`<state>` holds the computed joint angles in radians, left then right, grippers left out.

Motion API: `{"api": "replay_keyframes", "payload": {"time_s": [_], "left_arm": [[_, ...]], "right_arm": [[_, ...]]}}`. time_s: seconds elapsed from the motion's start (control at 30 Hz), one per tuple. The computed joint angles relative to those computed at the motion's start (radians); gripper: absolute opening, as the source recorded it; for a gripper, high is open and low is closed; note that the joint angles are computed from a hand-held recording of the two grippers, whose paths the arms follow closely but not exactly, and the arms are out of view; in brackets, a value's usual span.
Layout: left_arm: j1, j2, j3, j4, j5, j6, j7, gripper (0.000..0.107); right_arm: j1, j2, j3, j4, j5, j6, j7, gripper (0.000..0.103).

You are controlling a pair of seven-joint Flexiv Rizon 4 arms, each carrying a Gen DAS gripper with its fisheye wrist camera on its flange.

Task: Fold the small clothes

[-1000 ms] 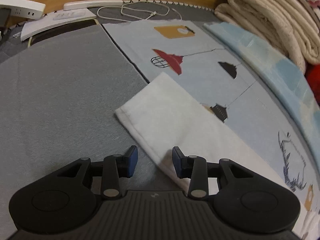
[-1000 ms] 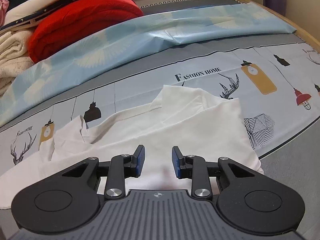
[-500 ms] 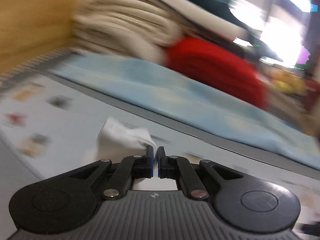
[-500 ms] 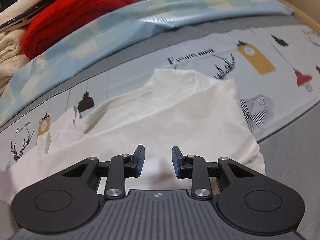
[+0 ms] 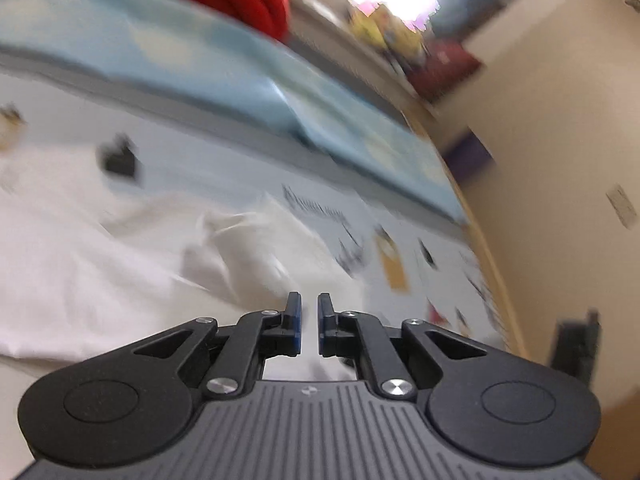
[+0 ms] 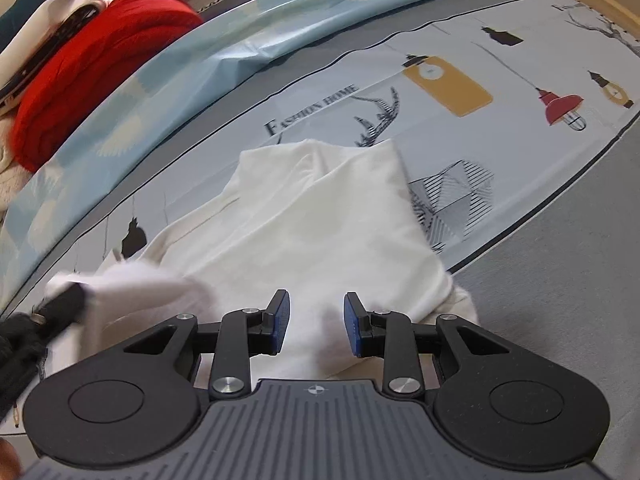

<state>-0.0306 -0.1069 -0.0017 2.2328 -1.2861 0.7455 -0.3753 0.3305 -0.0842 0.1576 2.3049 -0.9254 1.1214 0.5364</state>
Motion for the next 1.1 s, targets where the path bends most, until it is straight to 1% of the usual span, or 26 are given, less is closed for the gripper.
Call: {"api": "replay_keyframes", "payload": {"time_s": [0.03, 0.1, 0.17, 0.2, 0.23, 0.3, 0.37, 0.53, 0.63, 0.67, 0.7, 0.73, 0.8, 0.83, 0.87, 0.9, 0.93, 0.97, 1.03, 1.07, 1.1], "left_arm": [[-0.002, -0.002, 0.0, 0.002, 0.008, 0.01, -0.002, 0.012], [-0.006, -0.013, -0.002, -0.001, -0.003, 0.073, 0.019, 0.013], [-0.008, -0.028, -0.002, -0.013, -0.016, 0.172, 0.011, 0.014], [0.0, -0.041, 0.004, -0.025, -0.007, 0.214, -0.005, 0.014], [-0.003, -0.054, 0.0, -0.037, 0.006, 0.276, -0.037, 0.014], [0.007, -0.08, 0.0, -0.056, 0.023, 0.372, -0.084, 0.014], [0.024, -0.097, -0.001, -0.07, 0.035, 0.437, -0.123, 0.014], [0.09, -0.131, 0.004, -0.119, 0.112, 0.512, -0.234, 0.014], [0.126, -0.159, 0.007, -0.154, 0.171, 0.561, -0.326, 0.014], [0.138, -0.17, 0.005, -0.165, 0.187, 0.582, -0.358, 0.014], [0.152, -0.184, 0.009, -0.186, 0.222, 0.583, -0.402, 0.014], [0.169, -0.186, 0.013, -0.196, 0.249, 0.576, -0.431, 0.014], [0.198, -0.191, 0.004, -0.208, 0.28, 0.57, -0.46, 0.014], [0.211, -0.193, -0.001, -0.211, 0.294, 0.567, -0.467, 0.014], [0.222, -0.195, -0.008, -0.212, 0.302, 0.563, -0.467, 0.014], [0.23, -0.195, -0.012, -0.212, 0.313, 0.555, -0.471, 0.014], [0.237, -0.195, -0.016, -0.213, 0.323, 0.548, -0.472, 0.014], [0.243, -0.195, -0.021, -0.212, 0.326, 0.543, -0.471, 0.014], [0.252, -0.194, -0.029, -0.209, 0.333, 0.53, -0.456, 0.014], [0.254, -0.196, -0.03, -0.209, 0.341, 0.522, -0.45, 0.014], [0.256, -0.195, -0.031, -0.206, 0.345, 0.518, -0.443, 0.014]], "right_arm": [[-0.003, 0.003, -0.002, 0.005, 0.002, 0.002, 0.002, 0.031], [-0.012, 0.004, -0.006, 0.017, 0.007, 0.016, 0.013, 0.031], [-0.02, 0.002, -0.01, 0.026, 0.008, 0.036, 0.022, 0.031], [-0.025, -0.002, -0.015, 0.029, -0.005, 0.053, 0.03, 0.031], [-0.028, -0.007, -0.02, 0.03, -0.017, 0.068, 0.036, 0.032], [-0.033, -0.029, -0.026, 0.03, -0.015, 0.105, 0.024, 0.038], [-0.033, -0.052, -0.034, 0.028, 0.005, 0.136, 0.017, 0.041], [-0.011, -0.107, -0.065, 0.013, 0.024, 0.174, 0.02, 0.042], [0.011, -0.125, -0.068, -0.012, 0.042, 0.147, -0.028, 0.042], [0.019, -0.124, -0.079, -0.014, 0.019, 0.153, -0.02, 0.032], [0.021, -0.125, -0.105, -0.008, -0.044, 0.196, 0.019, 0.012], [0.021, -0.126, -0.129, -0.006, -0.114, 0.232, 0.055, 0.008], [0.015, -0.12, -0.154, -0.01, -0.236, 0.25, 0.109, 0.005], [0.006, -0.113, -0.163, -0.012, -0.31, 0.256, 0.16, 0.004], [-0.009, -0.098, -0.177, -0.012, -0.416, 0.262, 0.249, 0.004], [-0.026, -0.075, -0.188, -0.015, -0.54, 0.255, 0.36, 0.004], [-0.038, -0.039, -0.18, -0.013, -0.621, 0.203, 0.43, 0.004], [-0.032, 0.001, -0.159, -0.004, -0.64, 0.106, 0.435, 0.004], [-0.015, 0.068, -0.095, 0.018, -0.608, -0.113, 0.386, 0.004], [-0.024, 0.085, -0.075, 0.031, -0.563, -0.149, 0.361, 0.004], [-0.043, 0.085, -0.068, 0.041, -0.504, -0.122, 0.326, 0.004]]}}
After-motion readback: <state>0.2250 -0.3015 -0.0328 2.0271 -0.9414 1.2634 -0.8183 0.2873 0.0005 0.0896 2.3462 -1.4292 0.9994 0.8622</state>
